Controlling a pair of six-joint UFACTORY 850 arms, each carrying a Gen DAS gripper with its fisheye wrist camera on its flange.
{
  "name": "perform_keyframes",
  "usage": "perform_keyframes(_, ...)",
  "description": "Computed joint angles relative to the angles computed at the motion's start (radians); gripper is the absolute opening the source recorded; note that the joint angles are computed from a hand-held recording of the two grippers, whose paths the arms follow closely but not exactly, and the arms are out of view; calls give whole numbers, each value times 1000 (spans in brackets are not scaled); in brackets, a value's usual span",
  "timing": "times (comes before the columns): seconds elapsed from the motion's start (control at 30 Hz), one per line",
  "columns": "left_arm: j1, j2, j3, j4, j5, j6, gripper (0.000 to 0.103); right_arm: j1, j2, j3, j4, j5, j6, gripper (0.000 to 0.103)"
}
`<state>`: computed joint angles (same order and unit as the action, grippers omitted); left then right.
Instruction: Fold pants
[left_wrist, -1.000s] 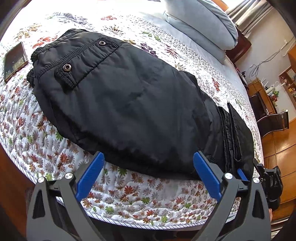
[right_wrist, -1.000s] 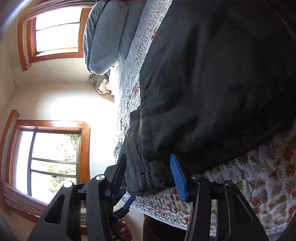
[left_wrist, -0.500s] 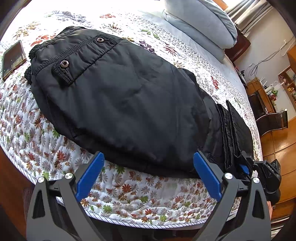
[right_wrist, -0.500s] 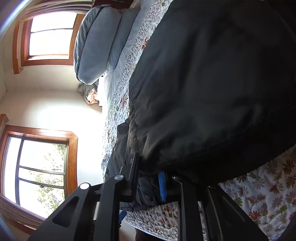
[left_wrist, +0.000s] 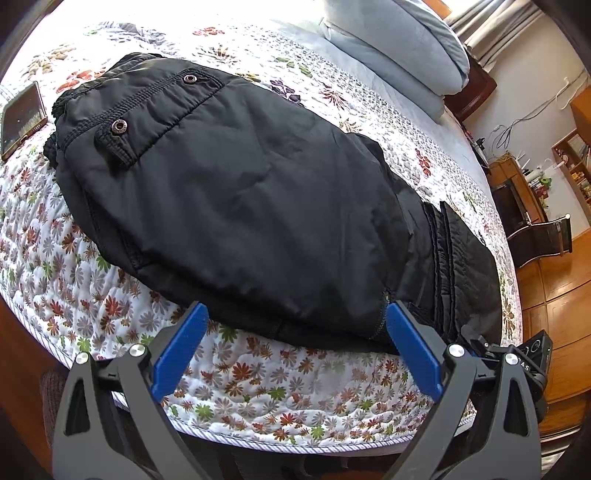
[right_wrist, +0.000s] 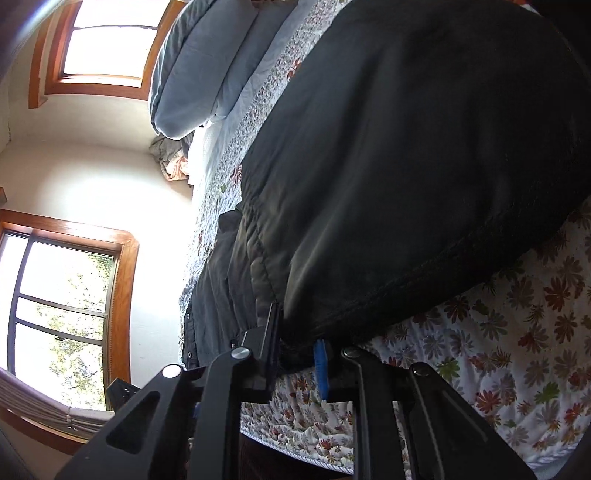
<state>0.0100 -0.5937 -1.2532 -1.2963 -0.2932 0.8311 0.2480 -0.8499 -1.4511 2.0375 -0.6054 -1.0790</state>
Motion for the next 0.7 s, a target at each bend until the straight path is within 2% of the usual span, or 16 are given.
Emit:
perform_keyframes(0.13,4,14,13,-82,1,66,97,3,3,-13,-33,18,-26,20)
perform_keyframes(0.2,7,29,27,-177,7,155,97,5,11,-22,-65,25,-12,31)
perform_keyframes(0.23,8,38,36,-224,8,202,97,6,21,-17,-61,16,-22,40)
perform_keyframes(0.47,-14,100,68,-475,83,510,97,35,101,27,-187,78,-36,40)
perform_keyframes(0.57,-17,117,76,-600,108,650,97,47,151,65,-188,140,-114,40)
perform_keyframes(0.7,-8,120,70,-590,130,642,97,54,210,96,-173,249,-222,41)
